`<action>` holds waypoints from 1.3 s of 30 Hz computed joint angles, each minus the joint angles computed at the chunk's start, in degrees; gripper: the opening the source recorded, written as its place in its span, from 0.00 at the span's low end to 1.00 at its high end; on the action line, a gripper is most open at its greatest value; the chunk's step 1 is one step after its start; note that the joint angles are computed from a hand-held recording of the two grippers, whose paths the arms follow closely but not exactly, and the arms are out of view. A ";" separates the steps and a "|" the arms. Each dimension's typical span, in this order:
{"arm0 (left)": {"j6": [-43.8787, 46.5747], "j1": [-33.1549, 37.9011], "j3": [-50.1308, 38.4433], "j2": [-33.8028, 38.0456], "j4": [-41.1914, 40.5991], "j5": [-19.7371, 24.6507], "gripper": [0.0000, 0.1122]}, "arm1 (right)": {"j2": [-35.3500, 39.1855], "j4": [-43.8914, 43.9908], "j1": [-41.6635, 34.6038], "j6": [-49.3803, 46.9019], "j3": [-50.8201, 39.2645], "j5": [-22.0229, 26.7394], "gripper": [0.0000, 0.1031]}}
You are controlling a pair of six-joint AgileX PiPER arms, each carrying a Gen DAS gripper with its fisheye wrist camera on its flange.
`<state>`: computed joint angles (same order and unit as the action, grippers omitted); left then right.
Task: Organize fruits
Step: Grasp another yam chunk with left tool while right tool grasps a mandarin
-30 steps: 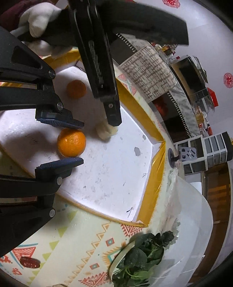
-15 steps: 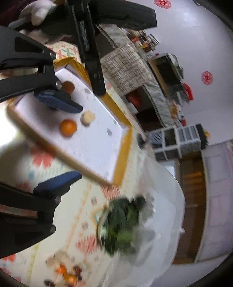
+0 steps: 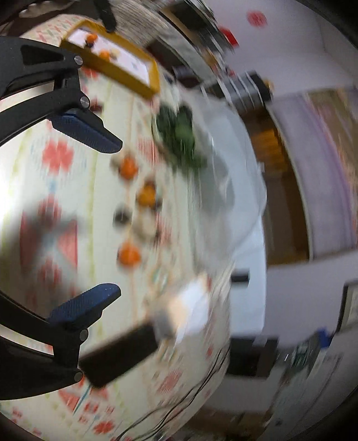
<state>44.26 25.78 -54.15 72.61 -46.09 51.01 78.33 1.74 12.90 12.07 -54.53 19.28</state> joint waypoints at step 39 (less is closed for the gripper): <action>-25.14 -35.43 -20.23 34.05 25.19 -24.29 0.24 | 29.27 22.80 -5.91 -21.99 -20.27 3.69 0.38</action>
